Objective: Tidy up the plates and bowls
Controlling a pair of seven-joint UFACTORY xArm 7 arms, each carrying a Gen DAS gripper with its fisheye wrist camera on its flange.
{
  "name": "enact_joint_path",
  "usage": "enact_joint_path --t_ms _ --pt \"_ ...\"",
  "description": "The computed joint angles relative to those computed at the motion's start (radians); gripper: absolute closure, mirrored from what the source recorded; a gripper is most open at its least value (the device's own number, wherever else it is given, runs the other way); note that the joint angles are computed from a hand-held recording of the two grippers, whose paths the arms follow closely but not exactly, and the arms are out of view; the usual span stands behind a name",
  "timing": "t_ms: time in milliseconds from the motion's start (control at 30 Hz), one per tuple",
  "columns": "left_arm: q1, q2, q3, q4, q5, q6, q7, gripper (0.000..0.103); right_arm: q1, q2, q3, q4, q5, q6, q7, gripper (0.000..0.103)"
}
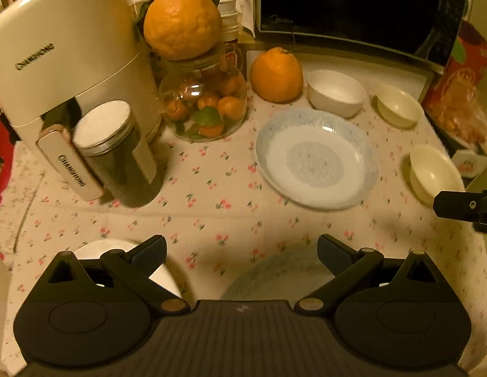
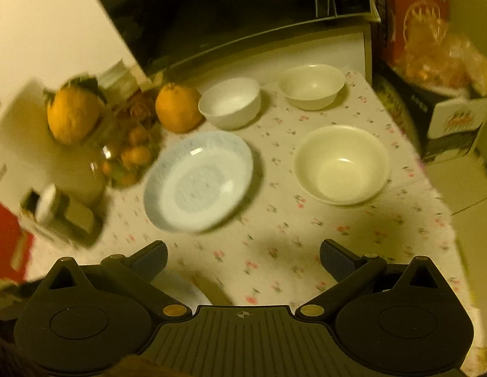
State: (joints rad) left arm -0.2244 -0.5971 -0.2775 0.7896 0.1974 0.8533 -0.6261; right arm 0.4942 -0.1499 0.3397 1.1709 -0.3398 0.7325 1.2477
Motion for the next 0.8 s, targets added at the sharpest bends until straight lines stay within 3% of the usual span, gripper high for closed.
enact_joint_path --t_ms 300,467,633,733,800 --pt "0.029 0.146 0.045 0.024 -0.022 -0.125 -0.017 0.004 -0.024 0.083 -0.055 -0.047 0.068 -0.269 -0.014 0.000" --pt "0.021 0.219 0.091 -0.003 -0.066 -0.270 -0.006 0.019 -0.024 0.149 -0.082 -0.071 0.132 -0.413 -0.026 0.001" --pt "-0.016 0.268 0.142 -0.044 -0.173 -0.423 0.063 0.048 -0.012 0.209 -0.107 -0.064 0.171 -0.471 -0.011 0.007" --pt "-0.026 0.286 0.154 -0.061 -0.228 -0.482 0.083 0.059 0.005 0.234 -0.128 -0.050 0.134 -0.487 0.035 0.014" --pt "-0.020 0.289 0.148 -0.073 -0.234 -0.520 0.085 0.061 0.020 0.249 -0.145 -0.036 0.087 -0.488 0.080 0.016"
